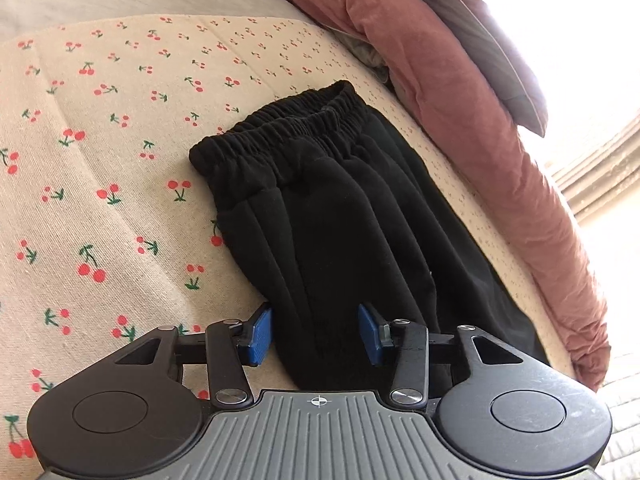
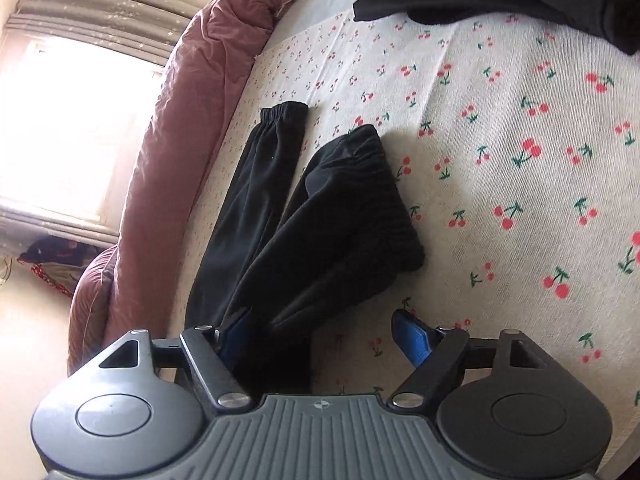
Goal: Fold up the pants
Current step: 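Close both grippers on the elastic waistband of the black sweatpants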
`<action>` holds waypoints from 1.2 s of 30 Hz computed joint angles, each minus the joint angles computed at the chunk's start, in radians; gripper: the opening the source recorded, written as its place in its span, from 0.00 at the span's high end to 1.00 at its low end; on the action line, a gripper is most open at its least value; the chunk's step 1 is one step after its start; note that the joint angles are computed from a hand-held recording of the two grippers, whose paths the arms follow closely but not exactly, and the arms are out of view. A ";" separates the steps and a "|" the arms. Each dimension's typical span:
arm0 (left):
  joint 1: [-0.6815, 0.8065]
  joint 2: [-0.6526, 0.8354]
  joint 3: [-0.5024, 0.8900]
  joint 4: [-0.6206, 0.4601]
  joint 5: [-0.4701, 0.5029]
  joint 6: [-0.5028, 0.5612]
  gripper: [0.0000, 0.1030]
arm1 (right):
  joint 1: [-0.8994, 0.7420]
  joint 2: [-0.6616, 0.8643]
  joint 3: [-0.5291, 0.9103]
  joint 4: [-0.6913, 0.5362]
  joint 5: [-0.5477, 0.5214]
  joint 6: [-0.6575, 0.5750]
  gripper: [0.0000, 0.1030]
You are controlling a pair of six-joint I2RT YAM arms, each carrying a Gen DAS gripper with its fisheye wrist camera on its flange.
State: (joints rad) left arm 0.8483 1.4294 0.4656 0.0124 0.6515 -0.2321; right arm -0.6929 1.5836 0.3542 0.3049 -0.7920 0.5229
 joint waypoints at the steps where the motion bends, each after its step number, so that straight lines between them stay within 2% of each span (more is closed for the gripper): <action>1: -0.004 0.012 -0.013 0.045 0.000 -0.035 0.63 | 0.018 0.008 -0.003 0.029 0.012 0.036 0.32; 2: -0.009 0.016 -0.029 0.087 -0.012 -0.064 0.71 | 0.036 0.017 -0.008 0.068 0.031 0.076 0.35; 3: -0.019 0.012 -0.037 0.103 -0.036 -0.076 0.76 | 0.051 0.023 -0.012 0.102 0.052 0.110 0.43; 4: -0.029 0.008 -0.041 0.109 -0.059 -0.077 0.90 | 0.065 0.030 -0.015 0.141 0.082 0.143 0.53; 5: -0.030 0.008 -0.045 0.117 -0.070 -0.076 0.95 | 0.077 0.037 -0.020 0.180 0.121 0.173 0.59; 7: -0.013 0.001 -0.043 0.102 -0.060 -0.076 0.96 | 0.083 0.037 -0.026 0.223 0.191 0.192 0.86; 8: -0.004 -0.021 -0.042 0.079 -0.069 -0.063 0.96 | 0.084 0.023 -0.025 0.216 0.228 0.177 0.92; 12: 0.086 -0.151 -0.024 -0.045 -0.077 0.072 0.97 | 0.055 -0.147 -0.040 0.138 0.389 -0.009 0.95; 13: 0.117 -0.165 -0.008 -0.088 -0.058 0.112 0.97 | 0.044 -0.190 -0.036 0.100 0.396 -0.062 0.95; 15: 0.175 -0.181 0.033 -0.179 -0.034 0.202 0.96 | -0.022 -0.223 -0.026 0.030 0.341 -0.195 0.96; 18: 0.243 -0.189 0.058 -0.270 0.006 0.337 0.95 | -0.072 -0.215 -0.015 -0.047 0.319 -0.372 0.97; 29: 0.472 -0.227 0.099 -0.581 0.086 0.764 0.94 | -0.184 -0.241 -0.012 -0.218 0.303 -0.686 0.99; 32: 0.449 -0.218 0.074 -0.566 0.008 0.826 0.93 | -0.159 -0.189 0.001 -0.221 0.372 -0.742 0.99; 35: 0.387 -0.208 0.041 -0.509 -0.076 0.824 0.93 | -0.124 -0.087 0.042 -0.215 0.436 -0.760 0.96; 36: 0.379 -0.227 0.041 -0.516 -0.081 0.824 0.91 | -0.124 -0.090 0.052 -0.232 0.435 -0.759 0.88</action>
